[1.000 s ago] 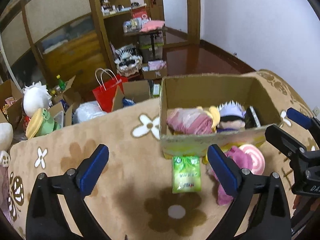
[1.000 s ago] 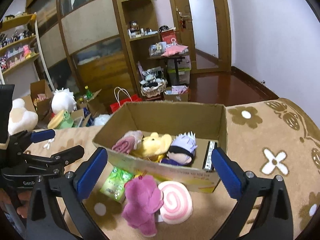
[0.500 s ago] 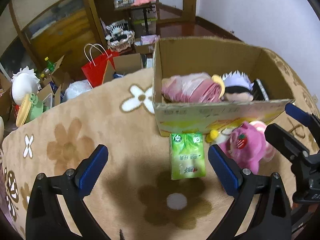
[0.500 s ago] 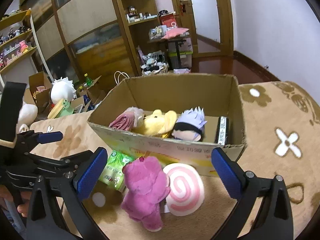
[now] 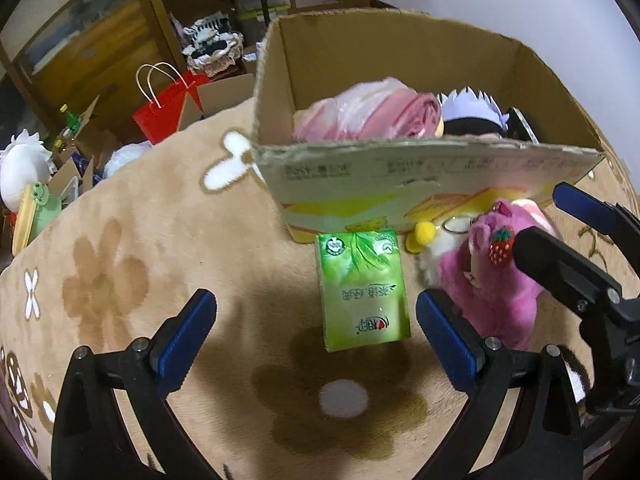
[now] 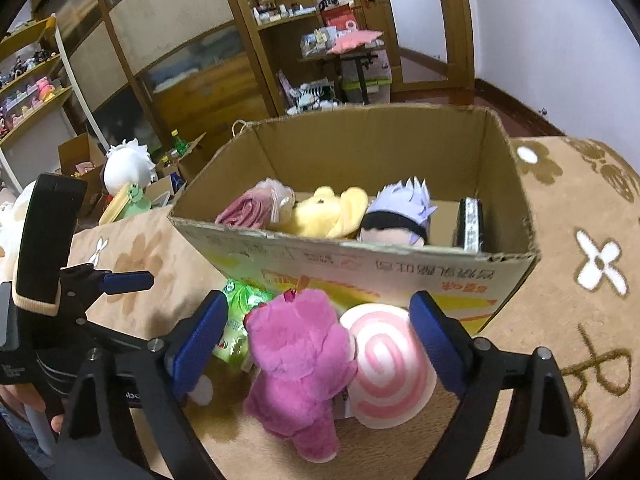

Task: Organize soft objects
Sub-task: 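Move both tools toward the green tissue pack and pink bear, then close the left tool on the green tissue pack while the right tool grips the pink bear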

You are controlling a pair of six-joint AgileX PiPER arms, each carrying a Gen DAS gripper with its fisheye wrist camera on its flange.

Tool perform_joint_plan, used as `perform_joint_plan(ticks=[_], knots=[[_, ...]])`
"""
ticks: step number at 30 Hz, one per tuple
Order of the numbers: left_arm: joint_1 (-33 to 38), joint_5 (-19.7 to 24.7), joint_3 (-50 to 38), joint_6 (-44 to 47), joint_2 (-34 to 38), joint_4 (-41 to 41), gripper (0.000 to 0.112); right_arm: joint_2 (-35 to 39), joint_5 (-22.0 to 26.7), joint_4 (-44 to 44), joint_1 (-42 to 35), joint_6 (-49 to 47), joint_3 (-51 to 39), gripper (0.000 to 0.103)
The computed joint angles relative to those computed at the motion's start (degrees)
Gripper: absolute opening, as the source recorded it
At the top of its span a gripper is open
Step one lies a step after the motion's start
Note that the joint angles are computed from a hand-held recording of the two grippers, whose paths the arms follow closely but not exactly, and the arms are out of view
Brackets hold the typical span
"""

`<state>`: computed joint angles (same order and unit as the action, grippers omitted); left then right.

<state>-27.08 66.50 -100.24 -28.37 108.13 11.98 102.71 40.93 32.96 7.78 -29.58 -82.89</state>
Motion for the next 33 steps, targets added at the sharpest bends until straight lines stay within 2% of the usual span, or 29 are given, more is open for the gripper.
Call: perform_joint_plan(ticks=[4,8,20,23,24,25,27,28,33], knots=[[0.3,-0.3,-0.2,1.0,1.3,-1.2,0.099,1.1,0.8,-1.4,0.8,1.4,-0.4,0.084],[0.4,-0.4,-0.7,1.9,2.4,-2.6,0.099,2.2,2.2,1.4,0.3,-0.1,-0.9,0.08],[2.0,-2.5,-0.2,3.2,4.4,-6.8,0.097,3.4,3.1,1.8,0.6,0.6,-1.3,0.081],[2.1,-2.0,-0.9,3.8,5.5,-7.1,0.085,4.7,3.9,1.1,1.0,1.0,-2.6,0.08],[2.1,-1.8,-1.1,3.8,5.8,-7.3,0.081,4.8,3.7,0.7,1.1,1.2,-2.7,0.076],[2.3,-2.1,-0.9,4.4,5.9,-8.4,0.078,5.0,3.6,0.5,1.1,1.4,-2.7,0.069],[2.8,-2.5,-1.1,5.7,6.0,-10.3,0.062,5.1,3.5,2.6,0.5,0.7,-2.4,0.064],[2.7,-2.7,-1.3,5.9,5.9,-10.7,0.058,5.2,3.5,3.3,0.3,0.5,-2.3,0.06],[0.4,-1.9,-1.7,3.4,5.8,-7.5,0.053,4.5,2.8,2.9,0.7,-1.0,-2.0,0.055]])
